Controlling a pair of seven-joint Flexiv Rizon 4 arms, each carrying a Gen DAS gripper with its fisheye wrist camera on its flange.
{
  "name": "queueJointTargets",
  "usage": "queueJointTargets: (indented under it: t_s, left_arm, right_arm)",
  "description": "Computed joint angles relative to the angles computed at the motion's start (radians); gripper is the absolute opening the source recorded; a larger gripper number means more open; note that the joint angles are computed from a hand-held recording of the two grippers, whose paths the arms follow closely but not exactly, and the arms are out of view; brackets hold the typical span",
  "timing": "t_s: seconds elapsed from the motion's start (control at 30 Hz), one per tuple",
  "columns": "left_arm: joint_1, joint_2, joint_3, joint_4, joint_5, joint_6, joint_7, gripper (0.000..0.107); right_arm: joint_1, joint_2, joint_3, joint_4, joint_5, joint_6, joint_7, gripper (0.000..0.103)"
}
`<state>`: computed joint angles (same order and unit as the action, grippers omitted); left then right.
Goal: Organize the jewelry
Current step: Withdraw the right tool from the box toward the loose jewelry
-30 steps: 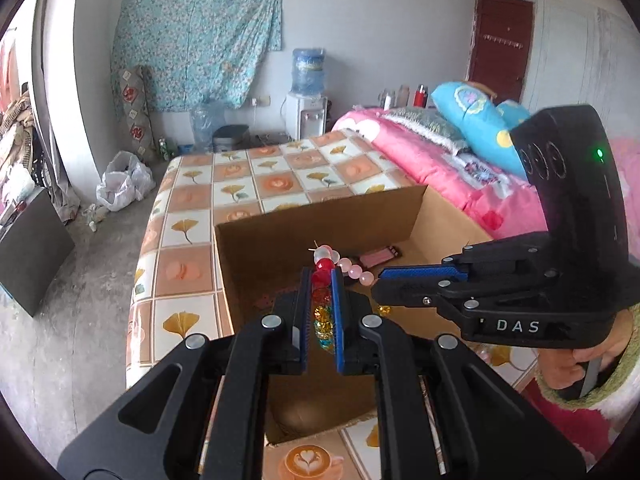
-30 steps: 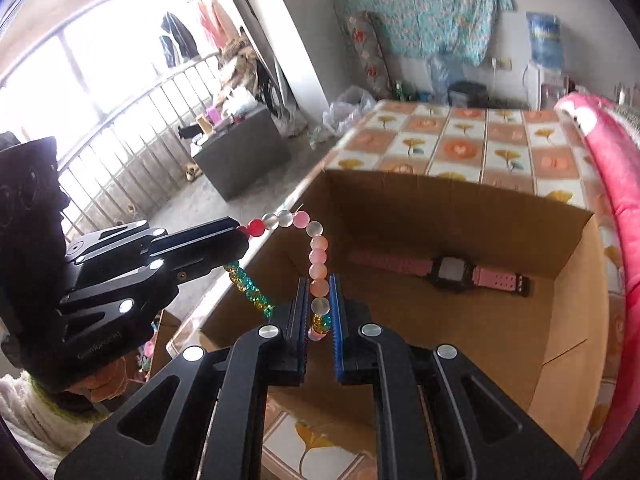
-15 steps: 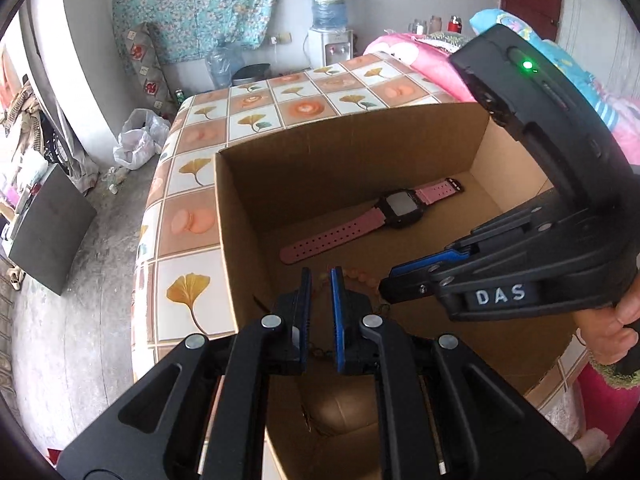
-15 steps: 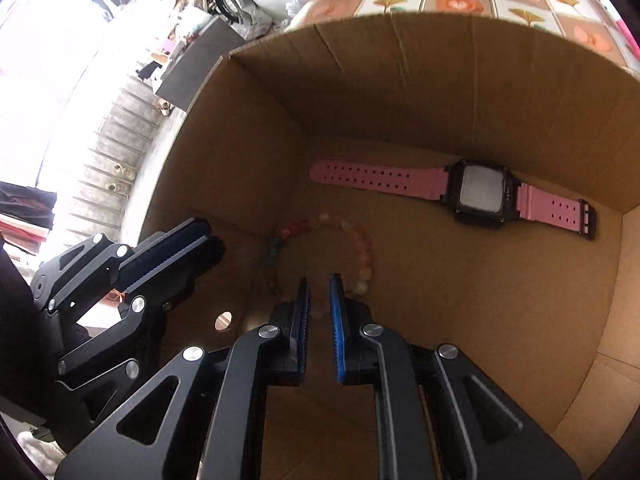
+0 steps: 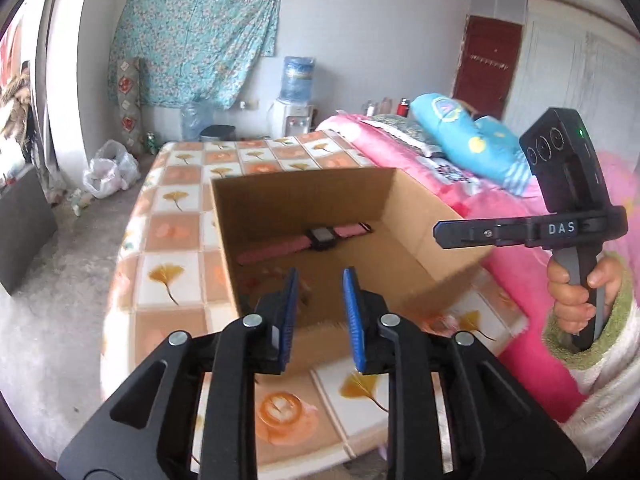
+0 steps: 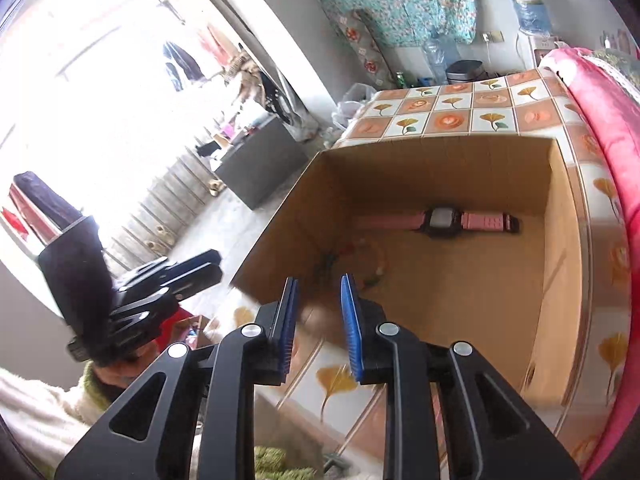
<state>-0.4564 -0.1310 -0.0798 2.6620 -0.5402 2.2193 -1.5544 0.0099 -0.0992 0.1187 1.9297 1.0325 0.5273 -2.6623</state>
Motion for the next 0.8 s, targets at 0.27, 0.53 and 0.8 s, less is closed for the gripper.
queueJointTargets:
  t_s: [0.27,0.53,0.8]
  left_arm:
    - [-0.085,-0.179,-0.005,-0.01,-0.031,-0.006,-0.118,0.024]
    - [-0.091,-0.215,0.056,-0.071,-0.102,-0.013,-0.077,0.024]
    - [-0.17,-0.236,0.028,-0.073,-0.226,-0.005,0.012,0.027]
  right_arm:
    - [0.036,-0.011,0.013,0.185,-0.104,0.273,0.091,0.025]
    - [0.049,-0.087,0.058,0.117,-0.094,0.481,0.15,0.025]
    - [0.046,-0.064,0.086,0.193,-0.144,0.647,0.1,0.046]
